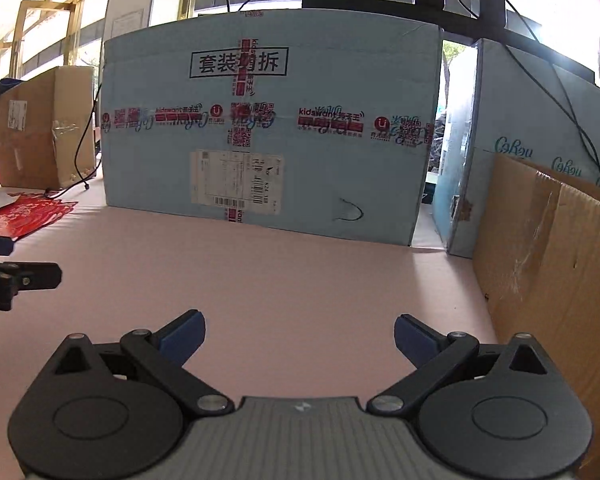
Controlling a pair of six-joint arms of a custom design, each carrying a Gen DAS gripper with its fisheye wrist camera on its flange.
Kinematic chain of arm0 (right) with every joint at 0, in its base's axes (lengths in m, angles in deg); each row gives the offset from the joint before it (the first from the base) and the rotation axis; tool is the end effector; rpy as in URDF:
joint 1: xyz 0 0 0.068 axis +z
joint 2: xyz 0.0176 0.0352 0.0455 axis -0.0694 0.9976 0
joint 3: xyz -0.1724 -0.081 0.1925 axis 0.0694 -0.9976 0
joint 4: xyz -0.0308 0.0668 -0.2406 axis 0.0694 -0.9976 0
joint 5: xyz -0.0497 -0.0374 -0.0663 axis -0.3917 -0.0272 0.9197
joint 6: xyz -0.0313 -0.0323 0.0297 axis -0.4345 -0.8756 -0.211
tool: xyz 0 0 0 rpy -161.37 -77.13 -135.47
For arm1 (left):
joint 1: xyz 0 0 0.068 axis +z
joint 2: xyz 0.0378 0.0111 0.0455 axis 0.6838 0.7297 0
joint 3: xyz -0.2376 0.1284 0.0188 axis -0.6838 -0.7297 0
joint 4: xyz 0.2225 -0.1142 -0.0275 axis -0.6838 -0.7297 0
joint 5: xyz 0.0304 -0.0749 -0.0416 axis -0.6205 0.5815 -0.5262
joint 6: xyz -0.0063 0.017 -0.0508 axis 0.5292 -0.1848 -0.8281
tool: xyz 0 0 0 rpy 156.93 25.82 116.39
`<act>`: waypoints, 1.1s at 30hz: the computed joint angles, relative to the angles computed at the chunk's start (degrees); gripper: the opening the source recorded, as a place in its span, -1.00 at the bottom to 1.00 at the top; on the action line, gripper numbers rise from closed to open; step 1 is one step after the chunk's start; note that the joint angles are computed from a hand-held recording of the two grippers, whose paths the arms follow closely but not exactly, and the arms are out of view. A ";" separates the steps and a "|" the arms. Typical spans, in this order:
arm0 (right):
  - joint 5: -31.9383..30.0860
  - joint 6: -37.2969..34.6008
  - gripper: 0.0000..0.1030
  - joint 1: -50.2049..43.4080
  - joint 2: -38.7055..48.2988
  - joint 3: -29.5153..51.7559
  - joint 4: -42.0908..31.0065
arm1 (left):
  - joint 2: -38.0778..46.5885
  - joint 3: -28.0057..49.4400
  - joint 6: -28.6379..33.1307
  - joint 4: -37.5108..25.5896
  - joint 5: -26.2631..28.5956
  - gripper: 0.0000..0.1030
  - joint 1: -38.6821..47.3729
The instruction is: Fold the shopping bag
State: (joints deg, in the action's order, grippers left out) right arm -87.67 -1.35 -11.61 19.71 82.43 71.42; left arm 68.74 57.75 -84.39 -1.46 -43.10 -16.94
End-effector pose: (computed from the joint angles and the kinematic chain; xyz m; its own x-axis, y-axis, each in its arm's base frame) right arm 0.2167 -0.0110 0.1807 -0.2657 -0.2190 -0.9389 -0.4415 0.8934 -0.0834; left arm 0.1278 -0.1625 0.2024 -0.5089 -0.1303 -0.8509 -0.2855 0.9581 0.0240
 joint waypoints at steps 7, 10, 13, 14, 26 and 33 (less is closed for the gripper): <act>5.96 0.58 0.99 2.29 4.14 3.91 -4.82 | -1.04 -1.28 1.37 2.12 5.46 1.00 4.66; 5.64 1.58 0.99 1.57 5.90 5.86 -7.31 | -0.55 -1.53 3.25 3.33 8.41 1.00 6.43; 5.73 3.86 0.99 0.38 7.44 7.29 -8.79 | -0.21 -1.87 3.94 3.92 11.28 1.00 8.58; 5.11 4.19 0.99 -0.14 8.08 7.93 -9.56 | -0.02 -1.84 3.92 3.85 11.64 1.00 8.83; 5.24 3.37 1.00 -0.14 9.76 9.10 -11.23 | 0.03 -1.92 3.49 3.45 11.82 1.00 8.55; 6.69 3.60 1.00 0.92 8.67 8.33 -11.49 | 0.47 -1.54 3.36 3.27 11.88 1.00 8.59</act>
